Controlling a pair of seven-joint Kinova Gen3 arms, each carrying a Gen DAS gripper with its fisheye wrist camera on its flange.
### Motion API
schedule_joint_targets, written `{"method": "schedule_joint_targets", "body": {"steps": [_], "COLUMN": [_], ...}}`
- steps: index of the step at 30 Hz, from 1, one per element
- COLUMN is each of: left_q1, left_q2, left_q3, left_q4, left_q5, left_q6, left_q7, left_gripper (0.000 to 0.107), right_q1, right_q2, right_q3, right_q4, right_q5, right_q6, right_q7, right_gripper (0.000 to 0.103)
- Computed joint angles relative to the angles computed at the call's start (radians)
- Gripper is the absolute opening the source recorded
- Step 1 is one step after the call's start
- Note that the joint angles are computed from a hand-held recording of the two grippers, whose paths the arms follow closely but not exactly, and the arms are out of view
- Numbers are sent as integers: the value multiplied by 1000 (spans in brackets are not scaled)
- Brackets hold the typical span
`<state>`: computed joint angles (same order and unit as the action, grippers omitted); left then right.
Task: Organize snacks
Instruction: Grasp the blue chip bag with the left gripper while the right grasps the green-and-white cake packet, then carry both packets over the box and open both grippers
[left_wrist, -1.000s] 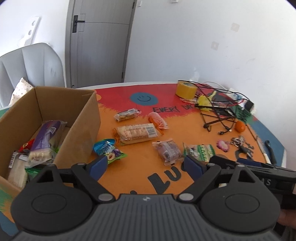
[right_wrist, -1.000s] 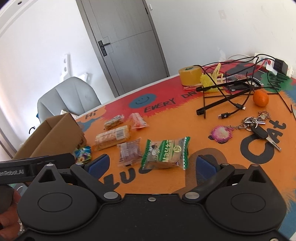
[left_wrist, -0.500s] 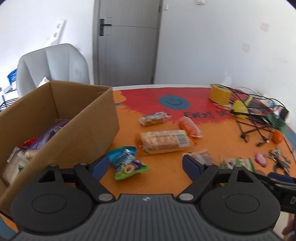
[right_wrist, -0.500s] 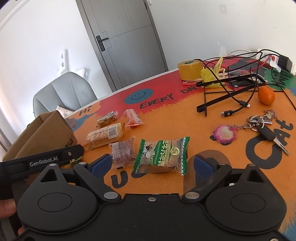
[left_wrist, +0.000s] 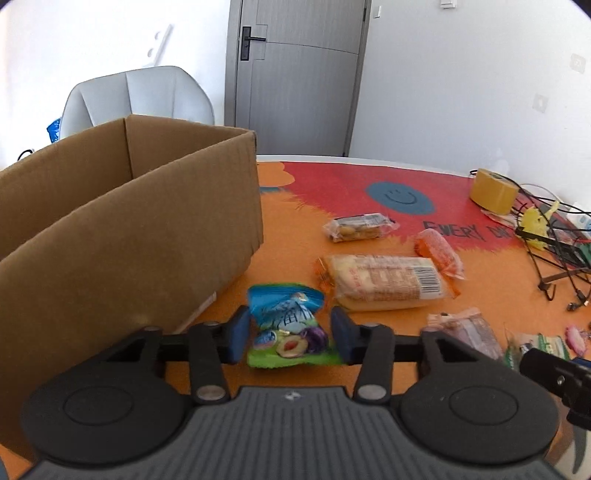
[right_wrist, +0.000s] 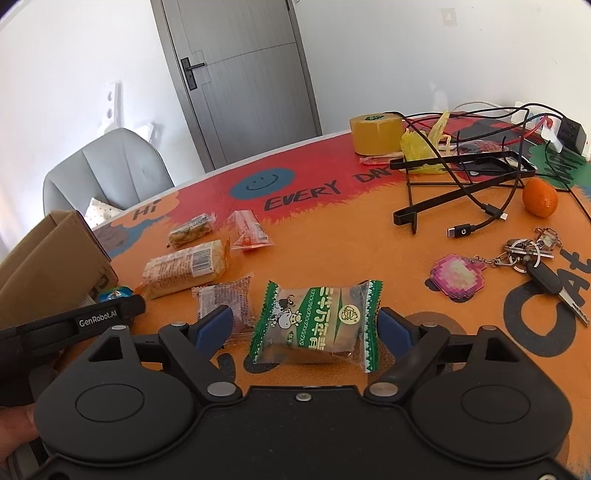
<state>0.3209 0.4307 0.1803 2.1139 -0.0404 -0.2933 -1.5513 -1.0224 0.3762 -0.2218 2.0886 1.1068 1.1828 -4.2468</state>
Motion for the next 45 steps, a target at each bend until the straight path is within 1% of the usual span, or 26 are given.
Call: {"method": "schedule_joint_targets", "body": {"steps": [1,4,5,8,9,13,15,18,21,24,27,29,31,34,38,41,45], "left_q1": [-5,-91,-108,-152,-161,-233,-271,-327,-383,-463,-518,-567,-597,-661,-764,-878,-1017], "left_q2": [1,5,2,-9,-13,-25,-28,-38,-41,-48,-56,-59,-65,-74,-85,-80,-61], "left_q3": [4,81,93,130,139,203,239,287,337,407,451,495,519,579,688,808,957], "left_q4": [0,1,4,12,14,22,24,35,41,54,66,67,71,71,68,68,70], "left_q5": [-5,-80,-98,-148,-162,-239,-279,-338,-399,-479,-551,-607,-649,-731,-819,-875,-887], "left_q6": [-3,2,6,15,15,29,39,43,48,50,46,57,55,74,110,136,164], "left_q7": [10,46,57,85,93,144,171,207,247,295,339,381,410,471,532,563,545], "left_gripper": [40,36,33,31,30,30,30,30,30,30,30,30,30,30,30,30,30], "right_q1": [4,11,12,20,25,28,28,25,15,3,-22,-36,-48,-60,-70,-74,-82], "right_q2": [1,7,10,12,10,25,33,44,37,23,27,27,28,26,18,17,17], "right_q3": [0,4,5,11,13,24,29,35,34,30,25,22,18,15,10,8,8], "right_q4": [-1,-11,-16,-21,-20,-38,-45,-64,-68,-65,-76,-83,-96,-116,-140,-160,-184], "right_q5": [-1,-9,-14,-19,-20,-31,-34,-52,-57,-62,-71,-73,-77,-77,-63,-46,-21], "right_q6": [-4,-11,-9,-26,-36,-28,-23,-6,1,9,48,68,93,124,152,168,190], "right_q7": [4,22,30,44,44,74,91,131,151,147,127,107,108,118,139,159,180], "right_gripper": [85,83,82,78,78,78,76,61,52,50,50,50,50,50,50,50,50]}}
